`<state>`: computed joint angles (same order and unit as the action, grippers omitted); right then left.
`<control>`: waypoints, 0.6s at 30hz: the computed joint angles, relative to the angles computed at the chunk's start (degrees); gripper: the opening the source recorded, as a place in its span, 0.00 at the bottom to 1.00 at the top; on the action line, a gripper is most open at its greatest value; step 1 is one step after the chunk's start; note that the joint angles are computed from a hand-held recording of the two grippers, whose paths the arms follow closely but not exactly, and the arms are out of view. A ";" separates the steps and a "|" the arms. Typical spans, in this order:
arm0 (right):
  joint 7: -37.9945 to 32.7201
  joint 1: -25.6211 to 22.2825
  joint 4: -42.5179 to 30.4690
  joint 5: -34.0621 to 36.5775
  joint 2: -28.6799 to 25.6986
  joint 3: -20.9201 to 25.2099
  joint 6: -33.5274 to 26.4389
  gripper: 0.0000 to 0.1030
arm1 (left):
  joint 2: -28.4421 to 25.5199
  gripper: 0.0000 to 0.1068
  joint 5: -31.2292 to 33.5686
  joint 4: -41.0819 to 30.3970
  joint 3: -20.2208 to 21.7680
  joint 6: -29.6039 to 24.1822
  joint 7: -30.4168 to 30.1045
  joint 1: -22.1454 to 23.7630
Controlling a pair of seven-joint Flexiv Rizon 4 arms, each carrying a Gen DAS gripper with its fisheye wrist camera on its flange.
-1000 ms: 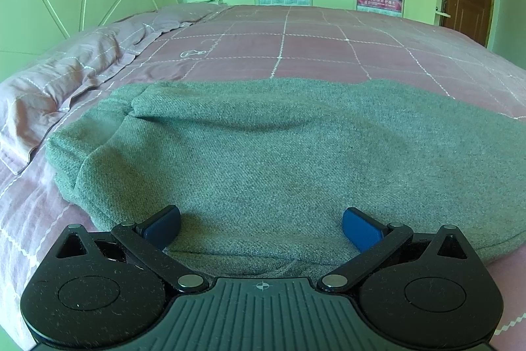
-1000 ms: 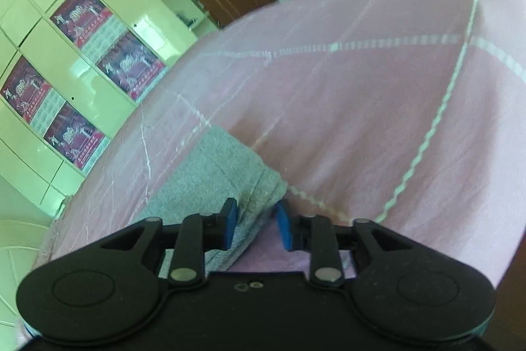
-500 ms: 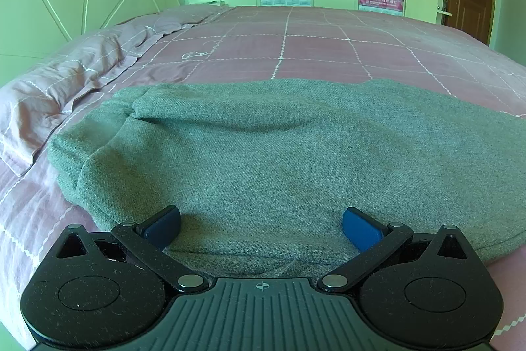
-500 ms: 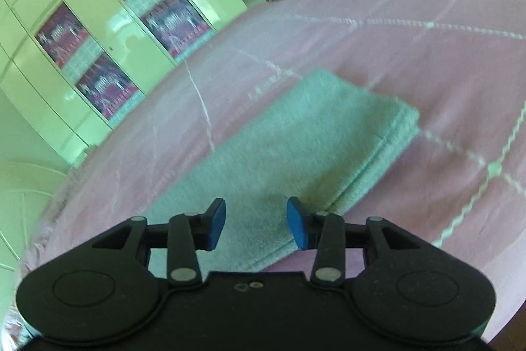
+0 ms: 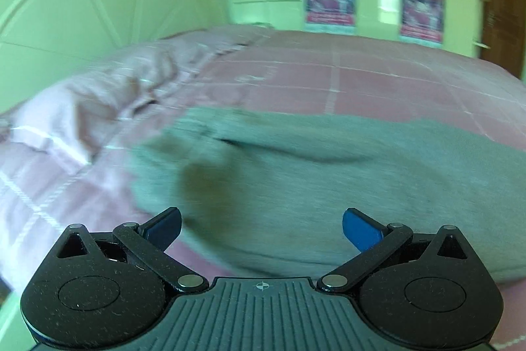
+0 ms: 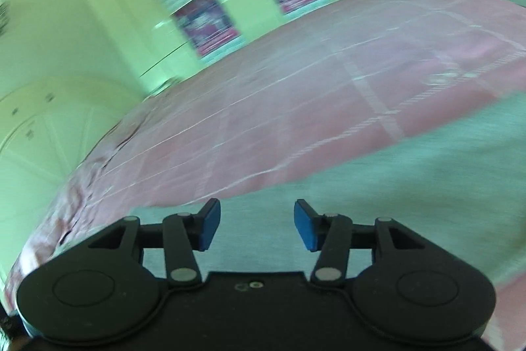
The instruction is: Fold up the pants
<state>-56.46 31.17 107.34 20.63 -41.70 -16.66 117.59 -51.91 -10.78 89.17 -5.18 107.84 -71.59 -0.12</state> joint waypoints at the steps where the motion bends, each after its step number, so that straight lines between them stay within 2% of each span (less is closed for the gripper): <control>1: 0.10 -3.85 -3.52 -5.01 -0.80 3.81 -1.54 0.49 | 0.11 0.96 -1.51 -0.06 1.30 -0.30 -0.82 -0.30; 2: 0.28 -7.17 -6.82 -9.59 -1.89 7.20 -3.15 0.51 | 0.26 0.96 -2.66 0.06 1.27 -0.81 -1.86 0.33; 5: 0.35 -13.68 -17.57 -21.68 -6.52 14.02 -9.77 0.51 | -0.45 0.96 -5.08 -0.66 -0.51 -1.33 -5.64 3.38; 7: -0.28 -16.96 -26.08 -29.09 -10.56 18.20 -16.11 0.48 | -1.62 0.96 -5.47 -2.41 -2.57 -2.66 -7.36 5.74; 9: -2.28 -20.71 -34.73 -34.80 -14.97 24.38 -22.87 0.44 | -2.75 0.96 -5.27 -4.27 -4.93 -4.55 -8.42 7.77; 12: -8.07 -22.63 -45.36 -38.21 -20.38 30.56 -32.21 0.40 | -5.17 0.94 -5.06 -8.68 -7.05 -7.62 -8.70 9.16; 14: -12.29 -23.16 -51.97 -38.43 -23.88 34.06 -37.73 0.36 | -6.89 0.73 -5.30 -11.90 -9.06 -11.18 -8.19 10.27; 16: -15.45 -23.05 -57.10 -37.94 -26.47 35.73 -42.00 0.35 | -8.55 0.63 -5.59 -13.94 -12.80 -13.50 -6.91 12.21; 18: -18.49 -22.66 -63.10 -37.02 -29.51 37.66 -46.08 0.34 | -9.35 0.63 -6.03 -15.06 -13.12 -13.57 -6.35 12.03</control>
<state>-74.95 8.51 44.24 -16.38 -71.21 21.01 71.51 -61.26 -16.81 74.11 -18.30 94.26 -77.94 11.91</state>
